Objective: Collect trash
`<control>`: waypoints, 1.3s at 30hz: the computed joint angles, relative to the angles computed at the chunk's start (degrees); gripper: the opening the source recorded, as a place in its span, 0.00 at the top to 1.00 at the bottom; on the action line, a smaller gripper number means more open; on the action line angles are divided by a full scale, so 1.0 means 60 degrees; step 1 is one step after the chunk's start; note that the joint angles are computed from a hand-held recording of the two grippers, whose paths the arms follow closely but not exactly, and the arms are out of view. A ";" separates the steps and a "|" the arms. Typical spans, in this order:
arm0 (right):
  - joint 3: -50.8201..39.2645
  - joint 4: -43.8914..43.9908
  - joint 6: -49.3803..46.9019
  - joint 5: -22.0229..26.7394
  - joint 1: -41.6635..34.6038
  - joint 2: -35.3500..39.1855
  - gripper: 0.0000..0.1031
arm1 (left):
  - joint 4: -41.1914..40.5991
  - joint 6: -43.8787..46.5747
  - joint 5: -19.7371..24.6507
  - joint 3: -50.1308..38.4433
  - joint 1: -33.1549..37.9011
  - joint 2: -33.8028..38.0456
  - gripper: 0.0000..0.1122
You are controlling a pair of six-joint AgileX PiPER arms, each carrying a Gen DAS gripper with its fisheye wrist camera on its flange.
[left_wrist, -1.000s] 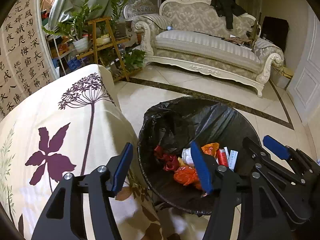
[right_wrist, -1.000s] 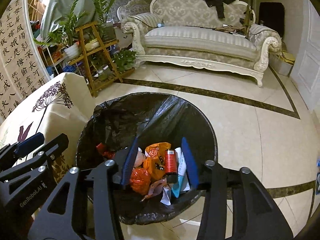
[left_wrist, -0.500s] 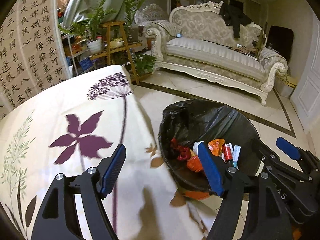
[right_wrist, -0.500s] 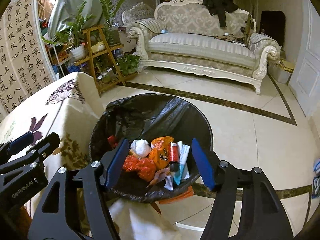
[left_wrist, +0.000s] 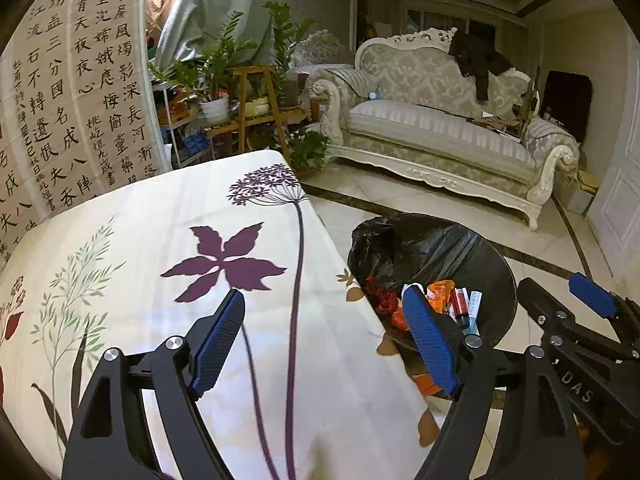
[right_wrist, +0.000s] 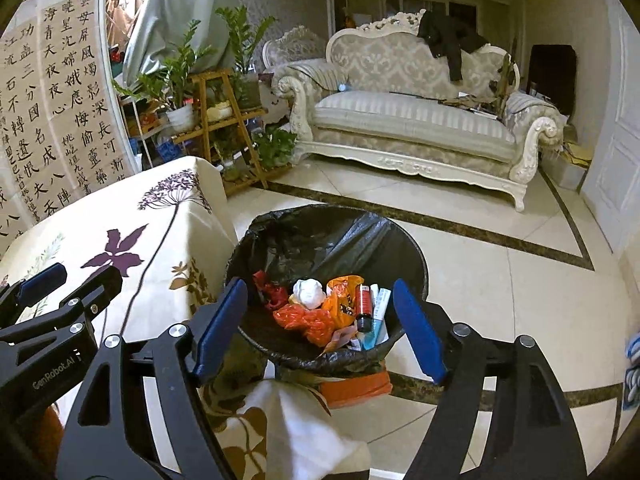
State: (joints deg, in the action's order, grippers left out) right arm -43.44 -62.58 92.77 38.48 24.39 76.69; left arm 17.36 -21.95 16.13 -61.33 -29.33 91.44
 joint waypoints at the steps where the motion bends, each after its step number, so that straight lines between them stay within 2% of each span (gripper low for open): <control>1: 0.0014 0.0000 0.0034 0.0114 0.0101 -0.0076 0.28 | -0.0040 0.0039 -0.0051 0.0150 0.0053 -0.0135 0.30; 11: 0.0027 -0.0209 0.0277 0.0686 0.0568 -0.0260 0.28 | 0.0121 -0.0218 -0.0246 0.0519 0.0173 -0.0512 0.30; 39: 0.0063 -0.0270 0.0341 0.0735 0.0611 -0.0299 0.28 | -0.0067 -0.0053 -0.0199 0.0524 0.0223 -0.0590 0.30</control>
State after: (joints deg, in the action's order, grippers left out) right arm -43.06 -64.21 94.82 42.89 28.06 74.90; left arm 16.95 -22.27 14.93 -58.19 -27.99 87.90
